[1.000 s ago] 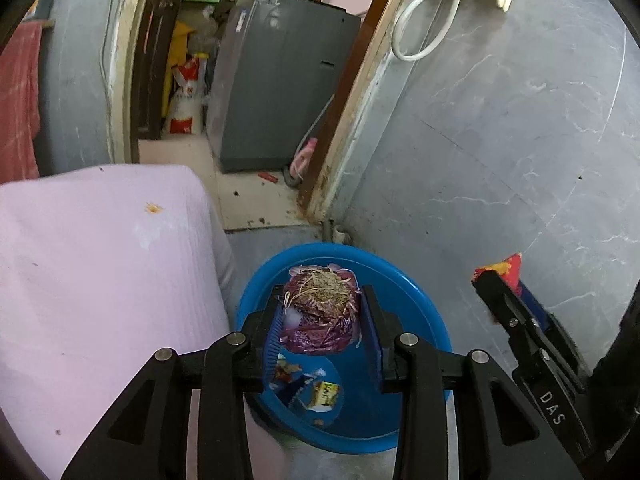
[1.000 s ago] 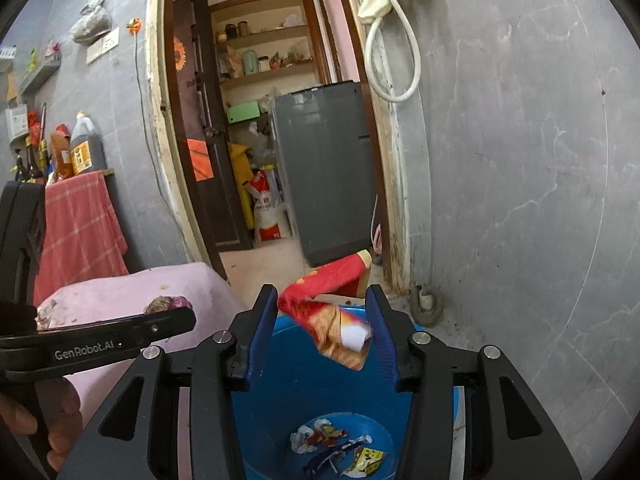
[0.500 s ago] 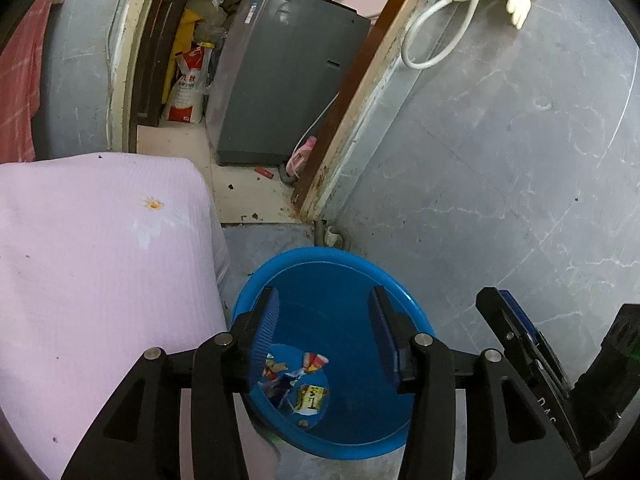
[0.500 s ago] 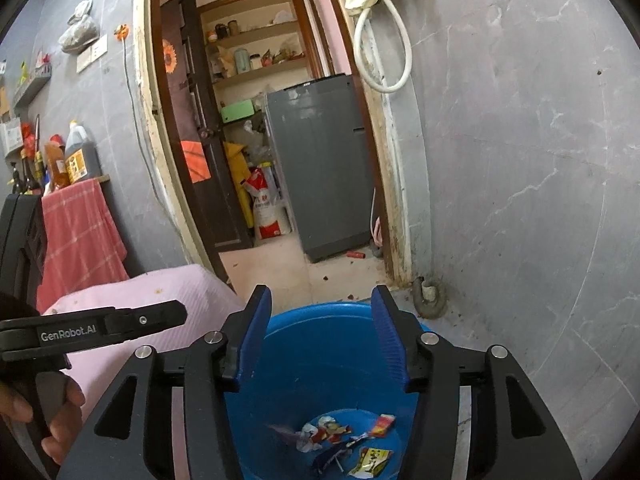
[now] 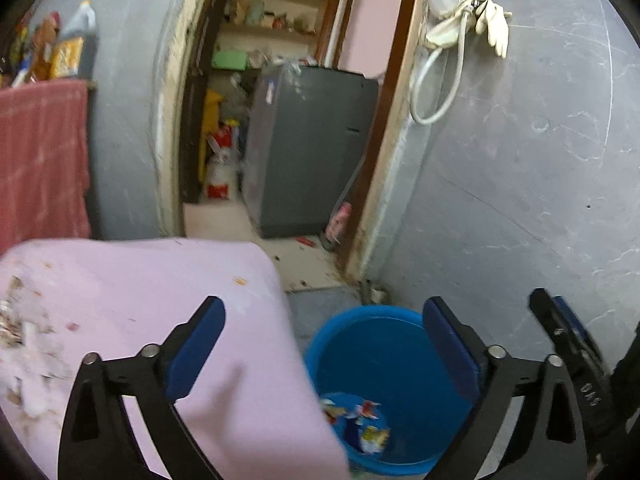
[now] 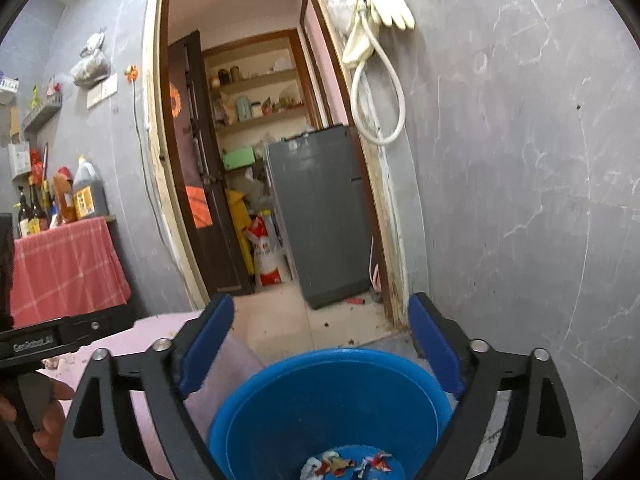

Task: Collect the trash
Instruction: 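Move both open tools back toward the remaining trash on the table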

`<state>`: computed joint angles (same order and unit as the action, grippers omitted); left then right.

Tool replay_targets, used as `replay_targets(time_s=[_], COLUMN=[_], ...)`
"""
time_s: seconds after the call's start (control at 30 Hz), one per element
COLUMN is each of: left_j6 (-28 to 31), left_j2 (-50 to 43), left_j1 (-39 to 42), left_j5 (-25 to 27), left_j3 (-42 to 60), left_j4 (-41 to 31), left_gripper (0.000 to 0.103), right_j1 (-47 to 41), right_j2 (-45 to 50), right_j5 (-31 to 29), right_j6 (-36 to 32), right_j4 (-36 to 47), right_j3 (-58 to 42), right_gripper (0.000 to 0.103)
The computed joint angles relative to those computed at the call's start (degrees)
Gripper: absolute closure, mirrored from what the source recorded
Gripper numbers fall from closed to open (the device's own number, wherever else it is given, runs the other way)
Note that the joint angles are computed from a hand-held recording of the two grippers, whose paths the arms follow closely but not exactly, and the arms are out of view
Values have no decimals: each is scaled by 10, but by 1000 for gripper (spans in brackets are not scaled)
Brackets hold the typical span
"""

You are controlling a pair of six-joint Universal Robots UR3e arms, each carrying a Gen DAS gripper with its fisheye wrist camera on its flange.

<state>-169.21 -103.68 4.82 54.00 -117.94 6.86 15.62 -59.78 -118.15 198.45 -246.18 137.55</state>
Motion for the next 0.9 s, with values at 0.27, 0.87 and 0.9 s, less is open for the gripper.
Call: replay_targets(time_s=[0.27,0.87,0.9], left_j6=[13,224,243], left_j2=[65,377,393], left_j1=[92,522,545], left_j5=[-43,-287,-298], left_j3=[-105,-273,-279], left_j4=[71,-204,-230], left_gripper=[4,3,3], right_j1=[66,227,234], right_j2=[17,77,84], right_j5=[-52,-79,-79], right_j6=[-41,-117,-121], right_j4=[-19,161,170], right_j3=[-58,-346,-365], right_gripper=[0,0,0])
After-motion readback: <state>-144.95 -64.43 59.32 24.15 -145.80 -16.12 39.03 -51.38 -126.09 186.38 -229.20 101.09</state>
